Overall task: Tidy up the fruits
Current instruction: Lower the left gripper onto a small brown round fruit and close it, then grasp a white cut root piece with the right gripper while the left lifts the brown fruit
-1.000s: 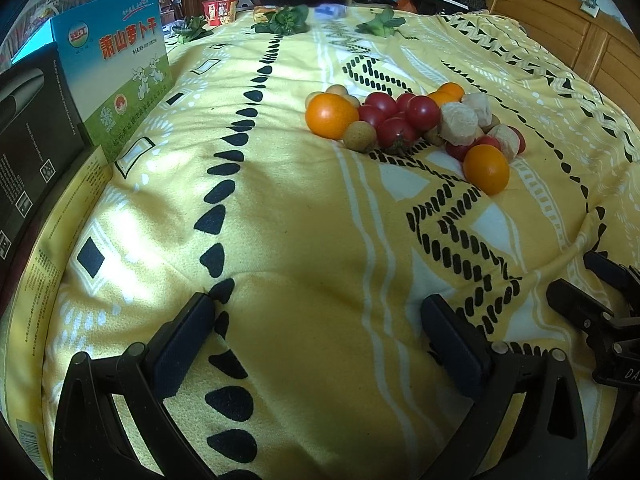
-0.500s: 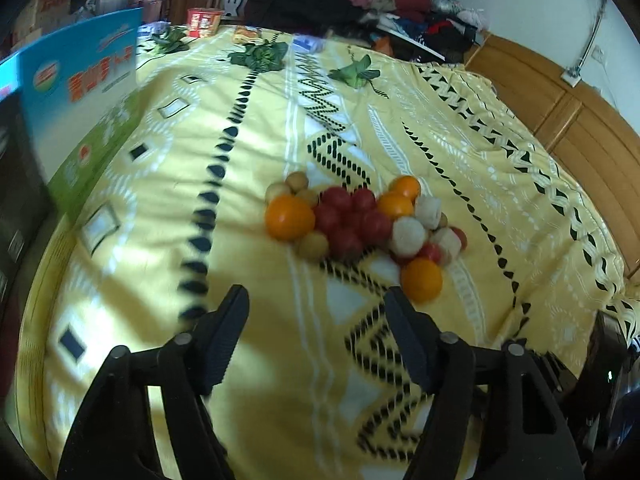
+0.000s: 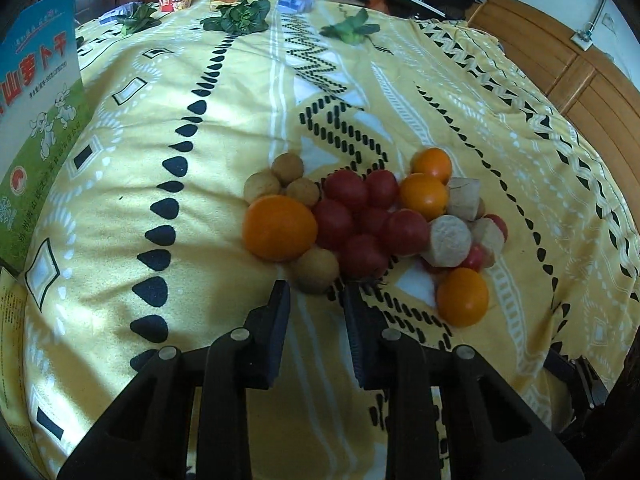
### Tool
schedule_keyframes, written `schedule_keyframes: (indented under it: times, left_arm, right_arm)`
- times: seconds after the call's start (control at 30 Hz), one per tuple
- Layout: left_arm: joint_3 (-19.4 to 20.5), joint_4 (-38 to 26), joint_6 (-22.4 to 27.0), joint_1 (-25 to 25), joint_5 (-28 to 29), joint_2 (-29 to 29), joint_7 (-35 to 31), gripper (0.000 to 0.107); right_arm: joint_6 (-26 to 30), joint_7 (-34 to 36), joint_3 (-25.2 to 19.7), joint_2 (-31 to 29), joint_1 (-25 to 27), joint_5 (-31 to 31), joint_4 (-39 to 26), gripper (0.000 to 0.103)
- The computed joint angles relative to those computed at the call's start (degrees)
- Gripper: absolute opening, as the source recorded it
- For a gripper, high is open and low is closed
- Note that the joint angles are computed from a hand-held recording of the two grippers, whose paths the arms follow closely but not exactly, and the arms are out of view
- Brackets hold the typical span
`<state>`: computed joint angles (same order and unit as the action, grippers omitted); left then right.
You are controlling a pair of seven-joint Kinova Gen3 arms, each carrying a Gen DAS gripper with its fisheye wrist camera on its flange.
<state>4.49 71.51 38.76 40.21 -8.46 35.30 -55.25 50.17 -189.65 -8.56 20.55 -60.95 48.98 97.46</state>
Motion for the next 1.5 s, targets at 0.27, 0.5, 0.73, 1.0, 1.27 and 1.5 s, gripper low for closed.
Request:
schedule_keyframes:
  times: [0.27, 0.5, 0.73, 1.0, 1.27, 1.5]
  left_arm:
    - [-0.15, -1.65, -1.1, -0.32, 0.05, 1.67, -0.52, 0.03]
    - [-1.28, 1.59, -4.22, 0.52, -0.19, -0.48, 0.55, 0.024]
    - [-2.21, 12.14, -10.58, 1.81, -2.79, -9.36, 4.25, 0.024]
    - [-1.68, 17.72, -13.09, 1.51, -4.99, -14.36, 8.58, 0.024]
    - [1.13, 18.75, -14.69, -1.7, -3.52, -14.55, 6.93, 0.024]
    - [1.18, 18.72, -15.36, -2.02, -2.02, -14.4, 5.21, 0.024]
  right_arm:
    - [-0.09, 0.08, -0.04, -0.05, 0.1, 0.01, 0.08, 0.103]
    - [-0.65, -0.74, -0.05, -1.02, 0.01, 0.17, 0.75, 0.103]
    - [-7.19, 4.32, 8.61, -4.2, -6.1, -1.96, 0.97, 0.067]
    - [-4.64, 22.96, -8.13, 2.66, 12.22, -0.63, -12.07, 0.063]
    - [4.66, 41.6, -1.05, 10.1, 6.76, -4.71, -23.03, 0.053]
    - [6.83, 46.27, 6.97, 12.91, 2.67, -10.04, -26.68, 0.036]
